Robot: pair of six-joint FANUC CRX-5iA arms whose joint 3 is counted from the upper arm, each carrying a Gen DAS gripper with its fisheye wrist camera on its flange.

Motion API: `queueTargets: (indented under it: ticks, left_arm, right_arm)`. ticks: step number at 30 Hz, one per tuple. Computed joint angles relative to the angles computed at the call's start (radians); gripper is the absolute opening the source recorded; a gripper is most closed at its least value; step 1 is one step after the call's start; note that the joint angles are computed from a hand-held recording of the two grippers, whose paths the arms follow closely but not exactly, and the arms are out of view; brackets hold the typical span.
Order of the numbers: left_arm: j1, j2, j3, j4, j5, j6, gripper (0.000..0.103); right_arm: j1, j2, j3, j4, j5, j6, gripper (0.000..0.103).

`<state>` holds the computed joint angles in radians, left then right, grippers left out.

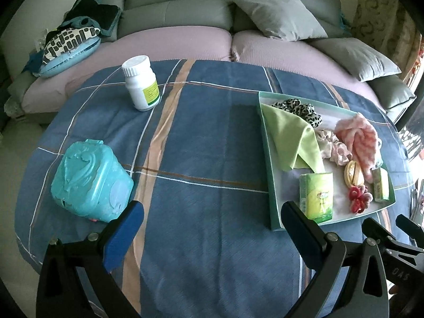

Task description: Organize soft objects

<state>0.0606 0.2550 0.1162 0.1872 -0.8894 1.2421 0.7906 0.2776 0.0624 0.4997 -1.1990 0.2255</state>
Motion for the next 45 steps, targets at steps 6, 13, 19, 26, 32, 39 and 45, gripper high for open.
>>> queueTargets:
  ticks: [6,13,19,26,32,39,45]
  left_arm:
    - [-0.015,-0.001,0.018,-0.072,-0.020,0.046,0.103]
    - [-0.021,-0.010,0.024,-0.126,-0.025,0.079,0.103]
    - [-0.022,-0.011,0.028,-0.140,-0.030,0.082,0.103]
    - [-0.031,-0.017,0.032,-0.175,-0.034,0.105,0.103]
    - [-0.037,-0.015,0.040,-0.198,-0.040,0.122,0.103]
    - [-0.039,-0.009,0.048,-0.213,-0.050,0.126,0.103]
    - [-0.044,-0.002,0.058,-0.230,-0.063,0.138,0.103]
  right_arm:
    - [-0.002,0.003,0.004,-0.006,-0.004,0.008,0.103]
    - [-0.003,0.004,0.005,-0.010,-0.006,0.012,0.103]
    - [-0.004,0.003,0.005,-0.015,-0.007,0.016,0.103]
    - [-0.005,0.001,0.002,-0.017,-0.003,0.018,0.103]
    - [-0.006,0.003,0.004,-0.021,-0.002,0.025,0.103]
    - [-0.005,0.004,0.005,-0.021,-0.003,0.025,0.103]
    - [-0.006,0.004,0.005,-0.022,-0.003,0.026,0.103]
